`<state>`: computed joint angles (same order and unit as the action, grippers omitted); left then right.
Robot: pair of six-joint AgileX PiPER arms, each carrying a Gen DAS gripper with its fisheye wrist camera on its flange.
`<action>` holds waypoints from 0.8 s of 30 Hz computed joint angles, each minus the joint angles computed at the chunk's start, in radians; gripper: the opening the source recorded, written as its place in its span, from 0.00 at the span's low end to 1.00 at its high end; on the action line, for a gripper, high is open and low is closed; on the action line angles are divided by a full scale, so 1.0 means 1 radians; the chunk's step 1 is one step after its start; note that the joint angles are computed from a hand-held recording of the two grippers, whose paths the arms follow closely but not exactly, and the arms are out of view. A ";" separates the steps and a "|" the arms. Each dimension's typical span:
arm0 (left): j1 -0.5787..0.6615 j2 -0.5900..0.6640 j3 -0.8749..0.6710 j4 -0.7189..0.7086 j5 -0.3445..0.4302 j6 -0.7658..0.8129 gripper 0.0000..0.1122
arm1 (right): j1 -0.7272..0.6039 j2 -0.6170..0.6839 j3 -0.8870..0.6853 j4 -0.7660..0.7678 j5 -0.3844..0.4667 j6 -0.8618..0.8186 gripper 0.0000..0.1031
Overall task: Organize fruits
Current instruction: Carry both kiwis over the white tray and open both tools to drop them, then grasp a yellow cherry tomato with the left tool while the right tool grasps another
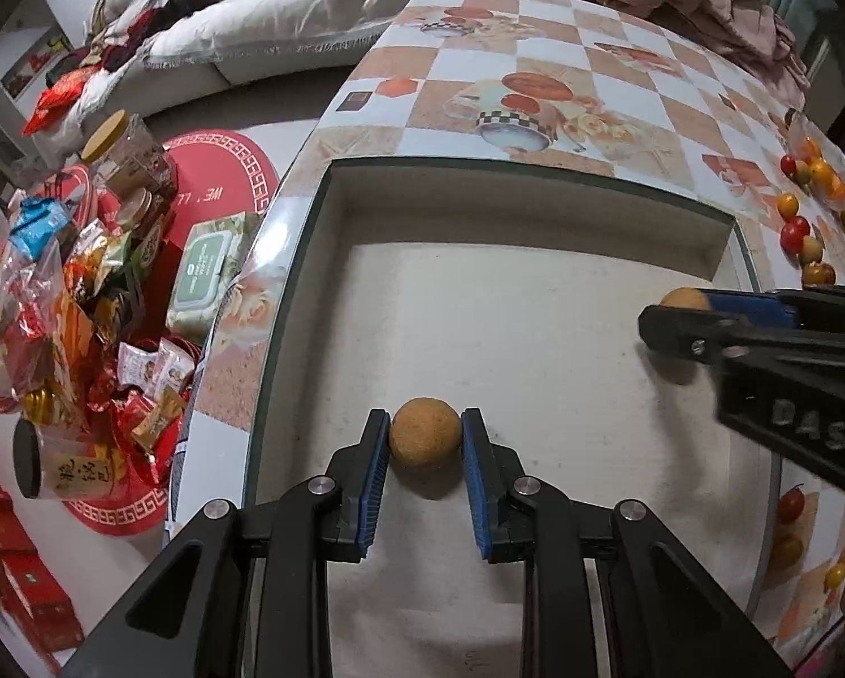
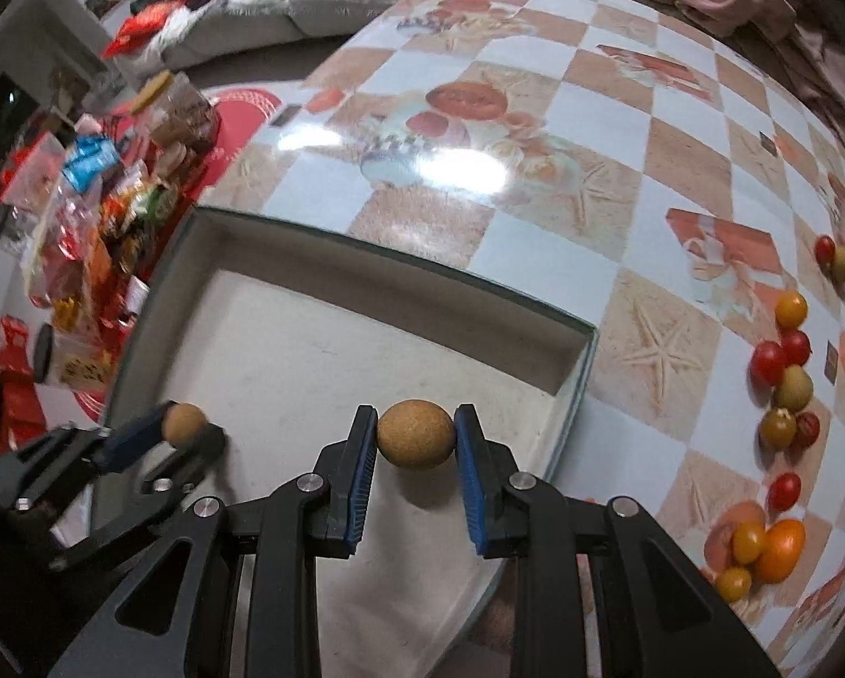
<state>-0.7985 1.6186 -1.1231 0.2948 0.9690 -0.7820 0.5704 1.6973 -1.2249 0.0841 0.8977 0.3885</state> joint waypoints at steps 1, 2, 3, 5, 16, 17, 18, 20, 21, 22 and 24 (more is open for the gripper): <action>-0.002 0.003 -0.002 0.005 0.004 -0.002 0.26 | 0.002 0.008 -0.003 -0.003 0.005 -0.003 0.29; -0.008 0.005 -0.006 0.016 0.015 -0.011 0.40 | 0.005 0.015 -0.006 -0.009 0.009 -0.002 0.30; -0.012 0.003 -0.004 0.029 0.019 -0.026 0.65 | 0.011 0.015 -0.004 -0.021 0.005 0.004 0.30; -0.023 -0.020 0.019 0.070 0.005 -0.075 0.72 | 0.021 0.019 -0.009 -0.033 0.010 -0.001 0.39; -0.040 -0.020 -0.005 0.032 0.041 -0.030 0.72 | -0.007 -0.076 0.003 -0.009 0.000 -0.014 0.77; -0.047 -0.018 -0.014 0.028 0.048 -0.029 0.72 | -0.012 -0.089 0.004 -0.005 0.000 -0.014 0.77; -0.053 -0.015 -0.025 0.025 0.056 -0.030 0.72 | -0.020 -0.104 0.008 0.000 0.003 -0.016 0.77; -0.068 -0.011 -0.048 0.020 0.070 -0.028 0.72 | -0.037 -0.143 0.022 -0.003 0.010 -0.012 0.77; -0.076 -0.010 -0.058 0.018 0.075 -0.027 0.72 | -0.040 -0.158 0.030 -0.011 0.011 -0.003 0.77; -0.088 -0.009 -0.072 0.017 0.083 -0.027 0.72 | -0.049 -0.181 0.042 -0.018 0.014 0.003 0.77; -0.110 -0.003 -0.101 0.014 0.095 -0.023 0.72 | -0.081 -0.241 0.084 -0.025 0.025 0.008 0.77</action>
